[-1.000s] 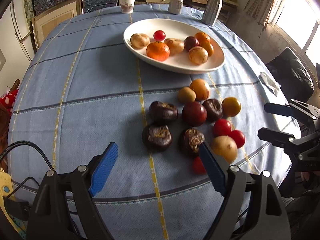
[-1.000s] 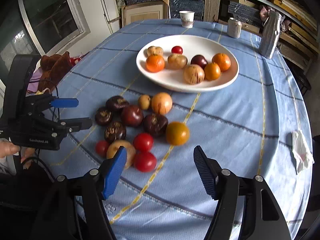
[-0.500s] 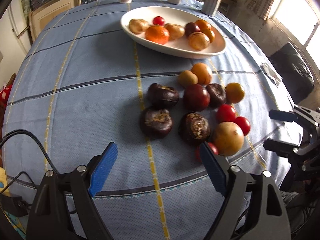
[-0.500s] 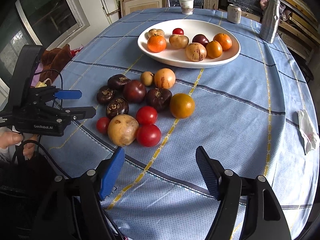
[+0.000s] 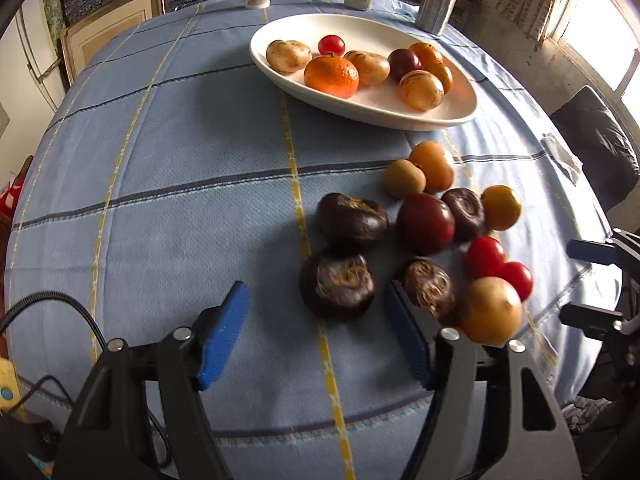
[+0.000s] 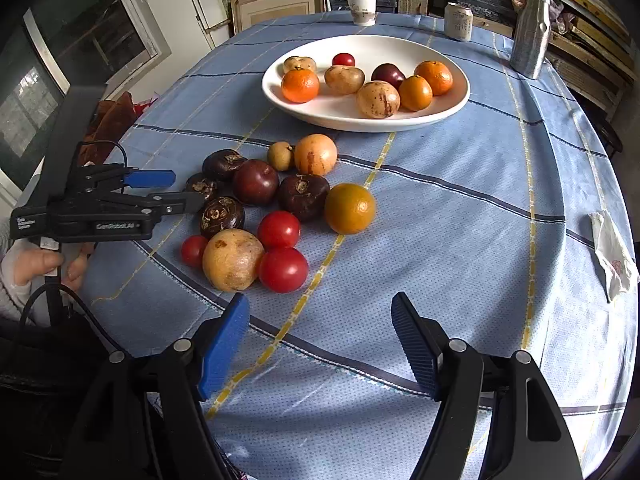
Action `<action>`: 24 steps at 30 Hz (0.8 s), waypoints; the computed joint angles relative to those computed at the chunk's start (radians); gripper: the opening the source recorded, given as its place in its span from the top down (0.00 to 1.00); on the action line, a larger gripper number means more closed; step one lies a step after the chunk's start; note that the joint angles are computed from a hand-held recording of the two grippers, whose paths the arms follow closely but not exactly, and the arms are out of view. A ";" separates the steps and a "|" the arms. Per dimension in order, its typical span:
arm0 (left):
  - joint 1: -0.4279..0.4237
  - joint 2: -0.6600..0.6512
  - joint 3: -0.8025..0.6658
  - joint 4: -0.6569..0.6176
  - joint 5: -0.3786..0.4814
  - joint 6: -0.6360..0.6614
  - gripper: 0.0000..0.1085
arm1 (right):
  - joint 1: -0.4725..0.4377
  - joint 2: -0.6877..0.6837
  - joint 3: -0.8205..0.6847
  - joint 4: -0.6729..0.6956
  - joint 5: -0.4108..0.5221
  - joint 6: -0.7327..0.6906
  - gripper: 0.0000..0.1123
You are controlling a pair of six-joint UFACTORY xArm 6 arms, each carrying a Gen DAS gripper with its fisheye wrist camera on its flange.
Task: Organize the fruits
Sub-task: 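Move both open grippers back to the loose fruit cluster, then grasp a dark brown wrinkled fruit with the left gripper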
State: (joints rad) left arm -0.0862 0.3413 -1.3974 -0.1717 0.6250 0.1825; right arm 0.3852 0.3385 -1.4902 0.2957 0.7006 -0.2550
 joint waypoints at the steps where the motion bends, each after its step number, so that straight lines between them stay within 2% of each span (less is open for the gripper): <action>1: 0.001 0.007 -0.005 0.002 -0.001 0.001 0.39 | -0.001 -0.001 0.001 -0.002 -0.002 0.003 0.34; 4: -0.001 0.040 -0.036 0.003 0.015 0.010 0.39 | -0.003 -0.001 0.002 -0.009 -0.003 0.014 0.34; 10: -0.008 0.067 -0.059 0.018 -0.014 0.023 0.39 | -0.003 0.006 -0.006 -0.025 0.001 0.028 0.34; 12: -0.011 0.066 -0.053 0.040 -0.031 0.011 0.45 | -0.003 0.011 -0.014 -0.029 0.004 0.031 0.34; 13: -0.011 0.064 -0.049 0.027 -0.037 0.026 0.54 | -0.002 0.014 -0.017 -0.030 0.006 0.031 0.34; 15: -0.011 0.055 -0.040 -0.006 -0.039 0.055 0.63 | -0.001 0.022 -0.027 -0.029 0.013 0.028 0.34; 24: 0.013 -0.047 0.079 -0.043 -0.054 0.058 0.63 | 0.013 0.089 -0.110 -0.019 0.061 0.005 0.34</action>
